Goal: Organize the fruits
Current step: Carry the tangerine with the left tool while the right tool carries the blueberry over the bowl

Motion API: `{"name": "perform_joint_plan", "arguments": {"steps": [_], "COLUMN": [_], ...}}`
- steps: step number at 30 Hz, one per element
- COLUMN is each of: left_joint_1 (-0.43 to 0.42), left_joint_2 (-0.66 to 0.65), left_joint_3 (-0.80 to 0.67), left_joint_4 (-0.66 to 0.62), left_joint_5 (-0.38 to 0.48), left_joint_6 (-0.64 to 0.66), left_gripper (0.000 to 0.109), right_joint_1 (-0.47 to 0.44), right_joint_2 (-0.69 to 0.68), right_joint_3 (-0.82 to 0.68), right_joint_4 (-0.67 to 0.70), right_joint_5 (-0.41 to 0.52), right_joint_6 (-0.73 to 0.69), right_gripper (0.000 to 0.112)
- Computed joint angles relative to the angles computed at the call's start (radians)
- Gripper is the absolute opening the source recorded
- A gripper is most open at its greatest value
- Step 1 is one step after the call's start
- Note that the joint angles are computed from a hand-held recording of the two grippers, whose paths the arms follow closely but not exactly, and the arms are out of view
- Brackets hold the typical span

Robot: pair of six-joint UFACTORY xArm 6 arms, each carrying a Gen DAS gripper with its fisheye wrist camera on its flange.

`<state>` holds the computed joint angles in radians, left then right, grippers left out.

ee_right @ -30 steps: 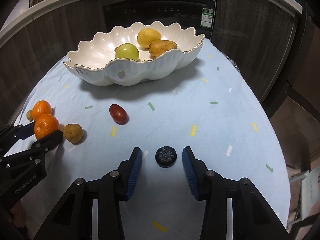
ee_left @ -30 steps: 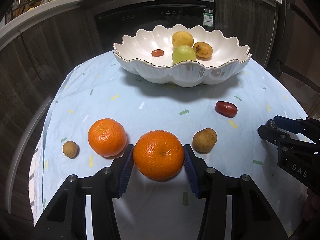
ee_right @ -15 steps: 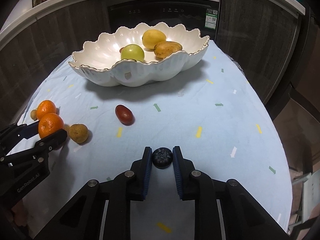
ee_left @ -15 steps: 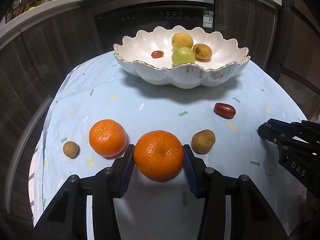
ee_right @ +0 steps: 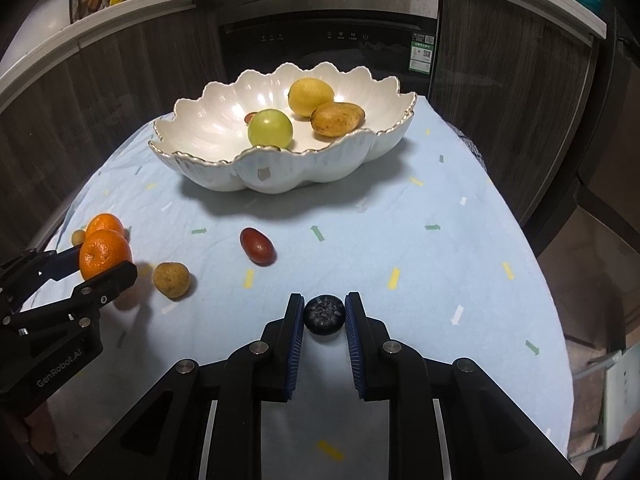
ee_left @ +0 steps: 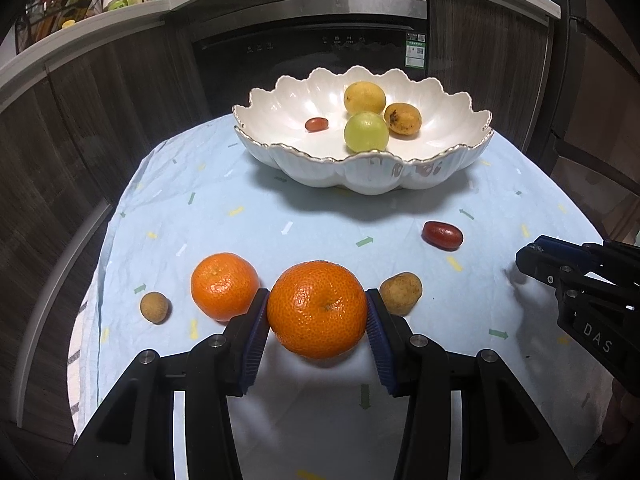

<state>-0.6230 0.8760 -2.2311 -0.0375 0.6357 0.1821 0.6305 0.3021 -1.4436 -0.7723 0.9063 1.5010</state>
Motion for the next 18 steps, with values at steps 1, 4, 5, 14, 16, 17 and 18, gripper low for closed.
{"name": "perform_joint_plan", "arguments": {"steps": [1,4,5,14,16,17,18], "left_joint_1": [0.000,0.000,0.000,-0.001,-0.002,-0.002,-0.002], "left_joint_2": [0.000,-0.002,-0.003,0.000,0.005,0.010,0.014], "left_joint_3": [-0.001,-0.006,-0.008,-0.041,-0.060,-0.074,-0.084], "left_joint_4": [0.000,0.001,0.004,0.009,0.013,0.013,0.014], "left_joint_5": [-0.001,0.001,0.000,0.008,0.013,0.020,0.024], "left_joint_6": [-0.001,-0.003,-0.005,-0.016,-0.019,-0.019,-0.021], "left_gripper": [0.046,0.046,0.046,0.046,0.046,0.046,0.046], "right_joint_1": [0.001,0.004,0.005,0.012,0.013,0.013,0.013], "right_joint_2": [-0.001,-0.005,-0.004,-0.018,-0.019,-0.020,-0.021], "right_joint_3": [-0.001,-0.004,-0.007,-0.017,-0.023,-0.026,-0.028], "right_joint_4": [-0.003,-0.013,-0.015,-0.043,-0.050,-0.054,-0.058], "right_joint_5": [0.003,0.008,0.011,0.026,0.031,0.033,0.035], "right_joint_6": [0.001,0.005,0.005,0.014,0.015,0.015,0.017], "right_gripper": [0.022,0.022,0.022,0.022,0.022,0.022,0.022]}}
